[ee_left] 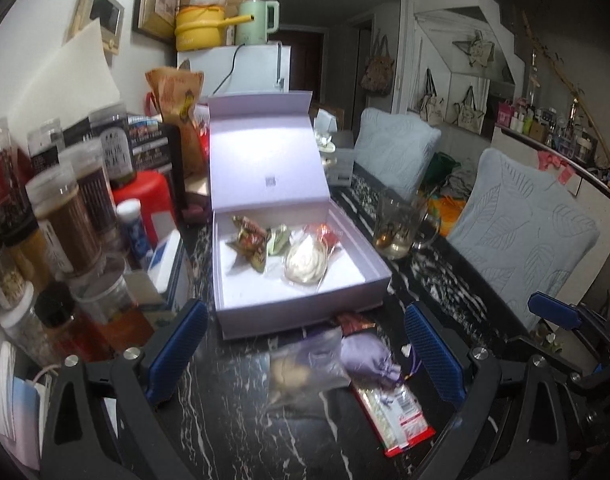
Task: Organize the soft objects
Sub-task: 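Withdraw both grippers from the box back toward the remaining items, then grasp the lavender drawstring pouch with the right gripper while the left grasps the clear snack zip bag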
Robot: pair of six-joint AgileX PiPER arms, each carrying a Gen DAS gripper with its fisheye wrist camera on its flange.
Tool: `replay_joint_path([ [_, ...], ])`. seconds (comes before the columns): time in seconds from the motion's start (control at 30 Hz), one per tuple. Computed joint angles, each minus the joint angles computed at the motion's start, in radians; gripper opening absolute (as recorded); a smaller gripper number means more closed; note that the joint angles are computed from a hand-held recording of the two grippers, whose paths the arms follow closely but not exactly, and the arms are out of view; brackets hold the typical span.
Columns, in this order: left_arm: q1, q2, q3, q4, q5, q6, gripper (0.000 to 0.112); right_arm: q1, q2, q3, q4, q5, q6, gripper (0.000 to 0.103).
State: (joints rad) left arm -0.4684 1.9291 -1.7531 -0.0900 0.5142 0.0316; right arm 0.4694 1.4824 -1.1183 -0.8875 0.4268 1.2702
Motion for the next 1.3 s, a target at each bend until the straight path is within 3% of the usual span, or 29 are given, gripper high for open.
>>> replay_joint_path([
  [0.47,0.045,0.094,0.012,-0.083,0.052,0.006,0.100,-0.052,0.113,0.044,0.081,-0.109,-0.021,0.100],
  [0.97,0.090,0.200,-0.079,-0.058,0.122,-0.031,0.100,-0.112,0.376,-0.174,0.593,-0.092,-0.578,0.100],
  [1.13,0.107,0.223,-0.116,-0.085,0.137,-0.015,0.100,-0.124,0.452,-0.269,0.678,-0.057,-0.696,0.098],
  [1.2,0.111,0.234,-0.134,-0.102,0.151,-0.009,0.100,-0.129,0.479,-0.303,0.698,-0.045,-0.728,0.096],
  [1.3,0.115,0.253,-0.163,-0.155,0.184,0.031,0.100,-0.138,0.525,-0.367,0.743,-0.005,-0.791,0.082],
])
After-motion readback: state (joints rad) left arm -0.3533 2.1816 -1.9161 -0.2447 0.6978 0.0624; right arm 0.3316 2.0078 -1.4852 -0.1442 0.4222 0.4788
